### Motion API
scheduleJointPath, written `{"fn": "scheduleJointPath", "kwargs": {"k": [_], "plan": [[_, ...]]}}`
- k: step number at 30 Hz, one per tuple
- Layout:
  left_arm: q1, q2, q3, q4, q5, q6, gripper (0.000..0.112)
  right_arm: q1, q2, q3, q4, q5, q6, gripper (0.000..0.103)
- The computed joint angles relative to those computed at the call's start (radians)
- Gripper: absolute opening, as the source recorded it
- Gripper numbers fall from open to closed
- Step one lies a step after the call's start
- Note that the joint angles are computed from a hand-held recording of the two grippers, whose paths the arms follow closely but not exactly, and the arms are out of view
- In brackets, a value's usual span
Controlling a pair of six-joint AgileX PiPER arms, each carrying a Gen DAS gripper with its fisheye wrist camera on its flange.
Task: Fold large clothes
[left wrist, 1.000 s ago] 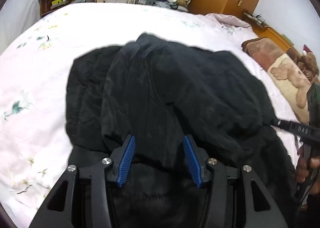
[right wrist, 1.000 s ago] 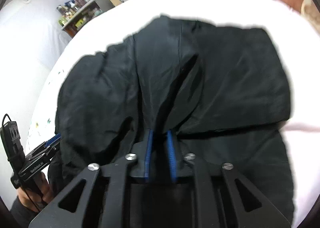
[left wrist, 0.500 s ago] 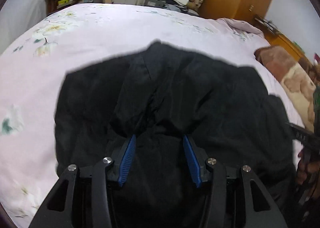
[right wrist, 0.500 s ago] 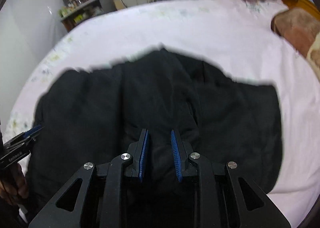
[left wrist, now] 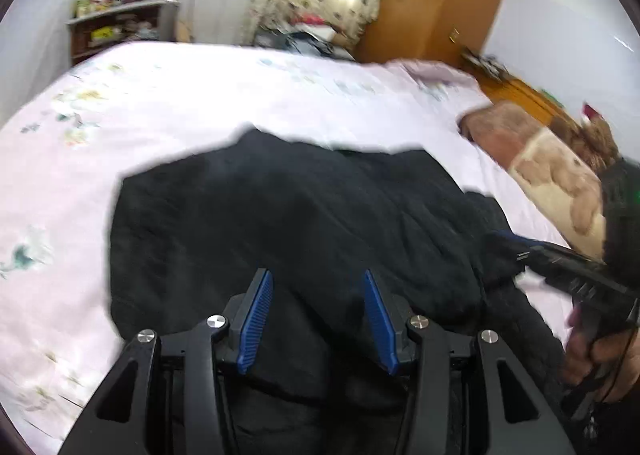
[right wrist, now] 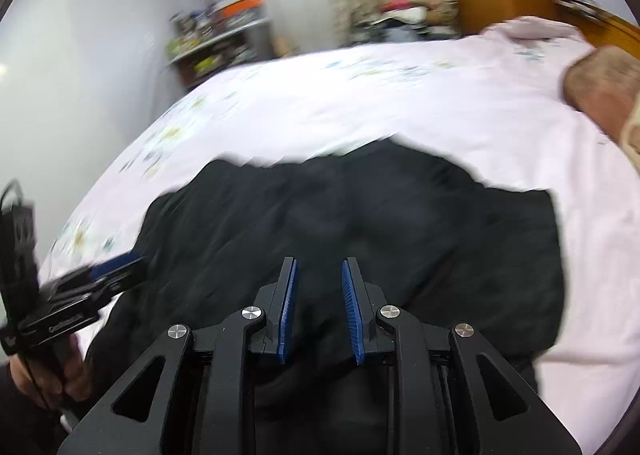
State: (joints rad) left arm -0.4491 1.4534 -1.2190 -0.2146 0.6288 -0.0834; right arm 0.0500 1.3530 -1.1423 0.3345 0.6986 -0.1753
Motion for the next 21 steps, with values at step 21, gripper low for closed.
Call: {"fn": "scheduleJointPath", "kwargs": {"k": [21], "plan": [[-0.082,0.062,0.104,0.162,-0.079,-0.150,0.050,0.036,0.141,0.197,0.016,-0.194,-0.082,0.019]]}}
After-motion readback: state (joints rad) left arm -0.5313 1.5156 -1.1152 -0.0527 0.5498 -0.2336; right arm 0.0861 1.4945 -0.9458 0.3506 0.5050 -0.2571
